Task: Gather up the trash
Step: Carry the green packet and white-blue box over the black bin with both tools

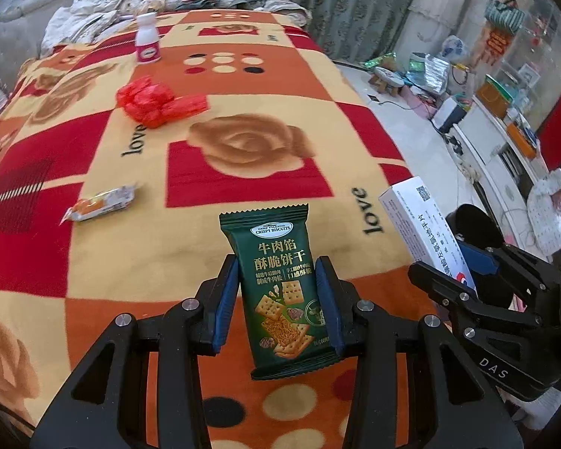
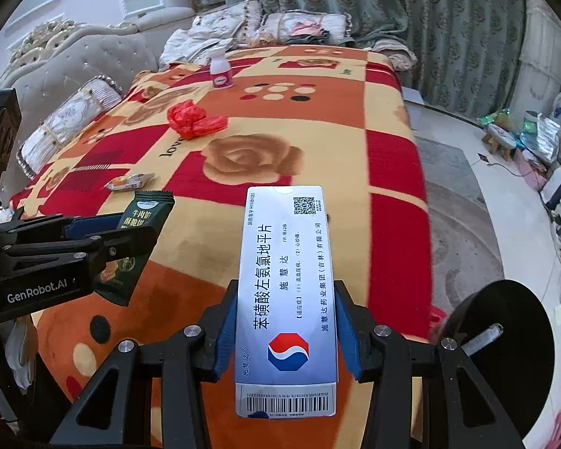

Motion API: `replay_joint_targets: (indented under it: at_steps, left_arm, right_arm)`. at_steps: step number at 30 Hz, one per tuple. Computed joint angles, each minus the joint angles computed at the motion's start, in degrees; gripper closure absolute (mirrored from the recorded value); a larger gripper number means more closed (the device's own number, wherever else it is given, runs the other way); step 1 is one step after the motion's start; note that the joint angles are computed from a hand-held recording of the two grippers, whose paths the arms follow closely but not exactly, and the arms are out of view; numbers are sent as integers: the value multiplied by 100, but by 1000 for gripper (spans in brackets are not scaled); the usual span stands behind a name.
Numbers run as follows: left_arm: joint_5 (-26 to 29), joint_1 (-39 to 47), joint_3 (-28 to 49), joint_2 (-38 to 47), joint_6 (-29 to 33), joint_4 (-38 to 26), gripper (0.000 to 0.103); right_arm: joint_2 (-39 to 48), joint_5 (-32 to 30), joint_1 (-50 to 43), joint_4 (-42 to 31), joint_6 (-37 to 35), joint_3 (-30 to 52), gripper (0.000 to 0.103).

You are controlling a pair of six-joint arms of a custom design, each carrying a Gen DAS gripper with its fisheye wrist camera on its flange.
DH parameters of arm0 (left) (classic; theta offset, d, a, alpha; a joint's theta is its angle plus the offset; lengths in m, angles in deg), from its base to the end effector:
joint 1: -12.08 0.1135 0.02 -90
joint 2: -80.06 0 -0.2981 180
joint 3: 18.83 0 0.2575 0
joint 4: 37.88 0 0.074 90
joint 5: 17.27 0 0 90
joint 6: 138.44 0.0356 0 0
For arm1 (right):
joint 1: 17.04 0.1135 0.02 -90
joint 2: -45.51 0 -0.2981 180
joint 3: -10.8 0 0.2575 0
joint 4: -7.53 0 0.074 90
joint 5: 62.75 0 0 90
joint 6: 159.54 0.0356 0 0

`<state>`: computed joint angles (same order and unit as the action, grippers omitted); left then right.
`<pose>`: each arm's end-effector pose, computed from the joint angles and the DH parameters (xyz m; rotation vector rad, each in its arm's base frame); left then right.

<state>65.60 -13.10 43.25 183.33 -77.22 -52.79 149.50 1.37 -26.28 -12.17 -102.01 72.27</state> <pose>0.3124 -0.1420 0.1433 -0.1286 2.5489 -0.2112 0.3295 -0.0379 0.1349 -0.6467 2.4361 0.3188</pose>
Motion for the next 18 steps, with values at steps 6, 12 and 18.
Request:
replay_joint_targets:
  at_steps: [6,12,18]
  left_arm:
    - [-59,-279,413,238,46,-173,64]
    - [-66,-567,896,523,98,-372,64]
    - [-65,-803,1331,779,143,-523,64]
  right_arm:
    - [-4,-72,-410,-129,-154,109,58]
    - [55,-130,-875,-306,-298,295,58]
    - [154,-181,-1248,-432,-386,492,58]
